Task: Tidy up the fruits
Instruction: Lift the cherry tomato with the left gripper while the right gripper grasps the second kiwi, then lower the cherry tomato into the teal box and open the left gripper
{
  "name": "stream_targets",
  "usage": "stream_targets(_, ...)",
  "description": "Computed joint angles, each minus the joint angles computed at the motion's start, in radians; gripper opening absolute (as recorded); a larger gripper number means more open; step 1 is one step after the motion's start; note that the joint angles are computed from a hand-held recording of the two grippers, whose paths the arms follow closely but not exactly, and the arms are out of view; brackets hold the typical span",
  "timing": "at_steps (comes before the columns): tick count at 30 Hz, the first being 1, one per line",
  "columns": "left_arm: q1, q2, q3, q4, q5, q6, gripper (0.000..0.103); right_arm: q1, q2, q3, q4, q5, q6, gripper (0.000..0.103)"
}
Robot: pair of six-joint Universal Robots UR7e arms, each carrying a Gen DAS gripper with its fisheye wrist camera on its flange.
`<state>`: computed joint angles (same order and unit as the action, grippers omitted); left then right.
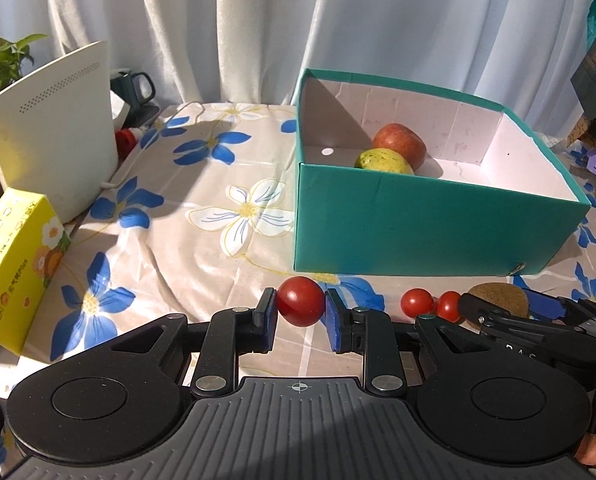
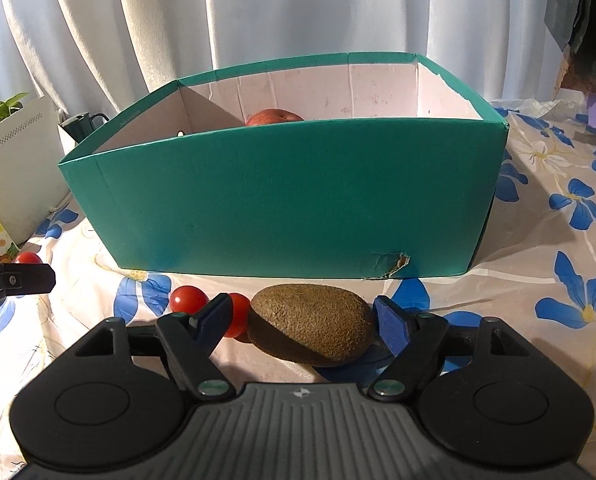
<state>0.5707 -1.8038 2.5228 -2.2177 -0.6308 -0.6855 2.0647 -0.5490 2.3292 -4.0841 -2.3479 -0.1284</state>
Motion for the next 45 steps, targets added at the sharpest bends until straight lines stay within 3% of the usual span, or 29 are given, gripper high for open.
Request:
stream_targets(5, 0.006, 0.011, -0.003, -0.023, -0.004, 0.022, 0.028, -0.007, -0.006, 0.008, -0.012, 0.006, -0.005, 0.069)
stream_targets(13, 0.011, 0.022, -0.008, -0.030, -0.009, 0.030, 0.028, -0.013, -0.004, 0.002, -0.017, 0.008, -0.035, 0.069)
stream_targets(31, 0.003, 0.024, -0.012, -0.032, -0.015, 0.048, 0.029, -0.061, -0.067, 0.055, 0.050, 0.113, 0.059, 0.071)
stream_targets(35, -0.004, 0.027, -0.015, -0.026, -0.012, 0.049, 0.029, -0.067, -0.073, 0.063, 0.047, 0.129, 0.064, 0.066)
stream_targets(40, -0.029, 0.039, -0.023, -0.036, 0.015, 0.063, 0.029, -0.014, -0.060, 0.053, 0.007, 0.020, 0.048, 0.066)
stream_targets(45, -0.046, 0.088, -0.053, -0.079, 0.062, 0.090, 0.029, 0.060, -0.090, 0.063, -0.087, -0.034, -0.030, 0.066)
